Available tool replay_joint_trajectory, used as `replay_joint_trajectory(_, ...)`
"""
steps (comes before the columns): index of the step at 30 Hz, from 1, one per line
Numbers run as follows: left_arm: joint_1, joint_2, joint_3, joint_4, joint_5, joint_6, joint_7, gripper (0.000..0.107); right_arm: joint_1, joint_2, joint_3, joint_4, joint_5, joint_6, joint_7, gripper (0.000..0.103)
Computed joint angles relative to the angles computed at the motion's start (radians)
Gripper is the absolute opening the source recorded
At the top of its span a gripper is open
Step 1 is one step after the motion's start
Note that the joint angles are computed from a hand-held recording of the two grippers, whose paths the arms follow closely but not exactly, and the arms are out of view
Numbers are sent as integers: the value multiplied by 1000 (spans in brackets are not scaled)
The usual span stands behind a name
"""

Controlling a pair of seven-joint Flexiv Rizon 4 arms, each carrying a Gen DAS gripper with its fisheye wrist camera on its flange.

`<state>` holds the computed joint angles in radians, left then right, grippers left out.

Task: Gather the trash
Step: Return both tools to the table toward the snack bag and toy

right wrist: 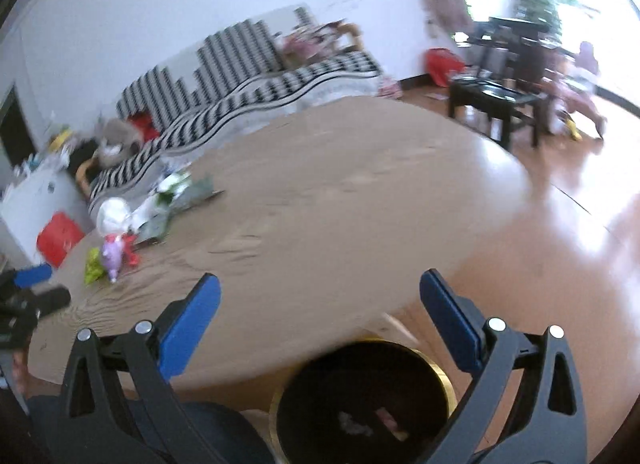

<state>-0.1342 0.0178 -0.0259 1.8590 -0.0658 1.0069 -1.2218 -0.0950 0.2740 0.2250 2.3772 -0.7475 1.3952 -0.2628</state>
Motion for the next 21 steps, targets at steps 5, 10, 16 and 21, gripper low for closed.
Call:
replay_joint_trajectory(5,101,-103,62,-96,110,-46,-151,97,141,-241,-11,-249,-23,-55,-44,96)
replay_joint_trajectory(10,141,-217,65,-156,34,-35,-130,97,285,-423,-31,-491,107,-141,-253,96)
replay_joint_trajectory(16,155,-306,50,-213,-14,-26,-50,97,382,-626,-21,-770,268,-227,-464,96)
replay_joint_trajectory(21,163,-336,39,-223,-51,-20,56,96,458,-672,-87,-807,300,-237,-485,94)
